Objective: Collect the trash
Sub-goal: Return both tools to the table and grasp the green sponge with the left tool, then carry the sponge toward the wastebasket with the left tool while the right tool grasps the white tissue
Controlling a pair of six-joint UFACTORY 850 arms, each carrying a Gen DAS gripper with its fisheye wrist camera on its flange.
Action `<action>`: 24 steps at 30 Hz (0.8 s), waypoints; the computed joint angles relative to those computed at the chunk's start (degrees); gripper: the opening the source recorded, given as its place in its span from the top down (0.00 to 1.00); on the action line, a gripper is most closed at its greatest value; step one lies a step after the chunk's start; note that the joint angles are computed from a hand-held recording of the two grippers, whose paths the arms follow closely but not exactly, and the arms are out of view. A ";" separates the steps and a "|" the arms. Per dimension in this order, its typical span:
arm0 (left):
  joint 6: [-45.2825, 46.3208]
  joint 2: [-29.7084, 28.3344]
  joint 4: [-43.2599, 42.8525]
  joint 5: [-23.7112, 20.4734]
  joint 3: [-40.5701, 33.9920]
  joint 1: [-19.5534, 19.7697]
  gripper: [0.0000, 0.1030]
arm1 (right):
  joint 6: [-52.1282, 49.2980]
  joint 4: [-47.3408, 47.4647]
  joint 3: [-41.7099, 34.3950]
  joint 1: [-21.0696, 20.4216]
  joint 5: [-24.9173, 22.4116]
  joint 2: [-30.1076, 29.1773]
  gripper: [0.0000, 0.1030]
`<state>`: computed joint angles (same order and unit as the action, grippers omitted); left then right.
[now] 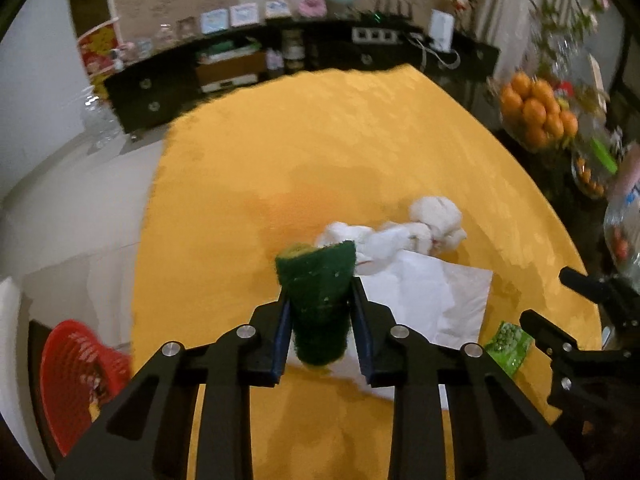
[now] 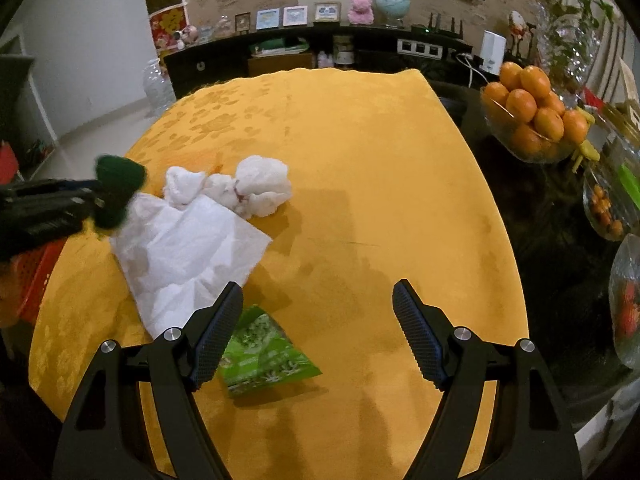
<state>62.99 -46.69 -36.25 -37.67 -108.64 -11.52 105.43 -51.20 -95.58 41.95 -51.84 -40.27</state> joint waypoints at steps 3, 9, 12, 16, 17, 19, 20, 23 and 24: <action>1.62 1.50 -3.16 -0.14 1.08 2.27 0.75 | -1.98 0.12 -2.06 0.19 -0.25 -0.96 0.28; 2.31 3.60 -5.61 -0.69 3.32 6.26 0.75 | -9.81 2.33 -9.74 -0.26 2.72 -5.19 0.28; 2.52 4.55 -5.85 0.51 4.99 7.90 0.75 | -14.21 4.63 -14.23 -0.65 3.78 -7.94 0.28; 0.44 4.03 -4.66 -0.48 4.68 9.99 0.75 | -19.19 8.66 -20.22 -1.72 4.63 -11.54 0.28; -0.11 3.74 -4.23 -0.74 4.37 10.31 0.75 | -20.40 9.61 -22.01 -2.02 4.53 -12.60 0.28; -1.54 3.18 -3.17 -1.33 3.85 11.26 0.75 | -22.18 10.94 -24.75 -2.51 4.42 -14.28 0.28; -1.87 3.08 -2.95 -1.37 3.82 11.42 0.75 | -22.94 11.55 -26.14 -2.64 3.76 -15.15 0.27; -3.04 2.66 -2.30 -1.62 3.61 12.35 0.75 | -25.62 13.49 -30.43 -3.17 1.68 -17.98 0.27; -3.62 2.41 -2.12 -1.82 3.28 12.61 0.75 | -26.82 14.20 -32.09 -3.36 0.69 -19.10 0.27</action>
